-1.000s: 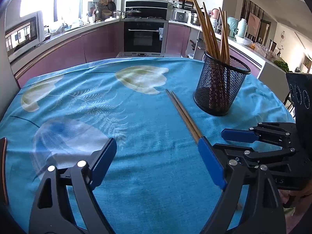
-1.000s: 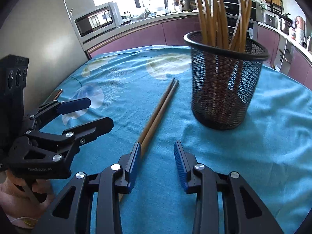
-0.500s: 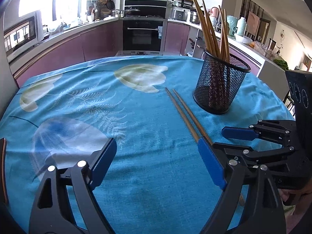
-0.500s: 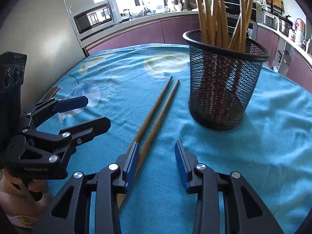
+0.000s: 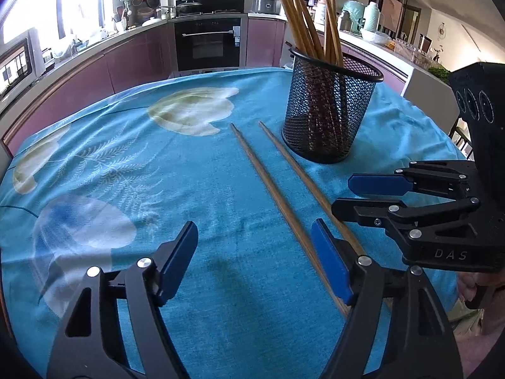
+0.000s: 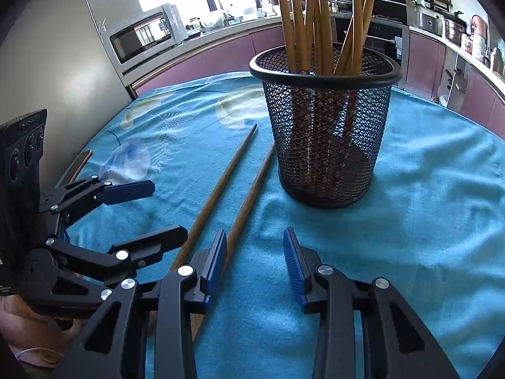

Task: Organize utensils
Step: 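Close the right tool on one of the two chopsticks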

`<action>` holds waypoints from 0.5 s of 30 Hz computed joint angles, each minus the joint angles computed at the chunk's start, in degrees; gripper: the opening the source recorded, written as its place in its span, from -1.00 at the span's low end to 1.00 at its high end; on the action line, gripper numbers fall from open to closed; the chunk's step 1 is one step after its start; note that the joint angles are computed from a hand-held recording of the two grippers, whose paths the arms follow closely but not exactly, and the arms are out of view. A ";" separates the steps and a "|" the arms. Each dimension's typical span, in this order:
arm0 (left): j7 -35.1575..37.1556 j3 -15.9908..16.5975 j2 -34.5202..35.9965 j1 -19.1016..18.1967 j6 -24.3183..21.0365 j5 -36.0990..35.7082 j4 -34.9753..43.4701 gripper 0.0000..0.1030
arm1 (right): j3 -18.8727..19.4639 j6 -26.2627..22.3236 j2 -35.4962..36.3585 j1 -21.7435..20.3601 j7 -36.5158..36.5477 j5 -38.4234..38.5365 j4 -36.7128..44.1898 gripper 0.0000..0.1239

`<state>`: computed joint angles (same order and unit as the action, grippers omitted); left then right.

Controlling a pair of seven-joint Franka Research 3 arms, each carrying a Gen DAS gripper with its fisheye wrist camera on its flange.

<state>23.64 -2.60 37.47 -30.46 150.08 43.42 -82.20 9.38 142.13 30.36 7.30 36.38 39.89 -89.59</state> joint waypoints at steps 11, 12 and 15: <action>6.36 -0.92 4.61 0.25 -2.77 -6.10 6.97 -0.03 | 0.01 -1.15 1.51 -0.39 0.51 -0.50 2.25 -0.46; 6.20 -0.73 4.48 0.16 -2.80 -6.14 6.85 -0.09 | 0.01 -1.08 1.57 -0.35 0.50 -0.56 2.31 -0.46; 5.38 -0.49 3.91 0.28 -1.82 -6.25 5.79 -0.23 | 0.03 -1.24 1.89 -0.26 0.74 -0.80 2.90 -0.45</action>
<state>29.03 -3.10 41.38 -30.19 148.27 37.17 -76.41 9.40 140.89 32.25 7.04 37.12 39.09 -86.69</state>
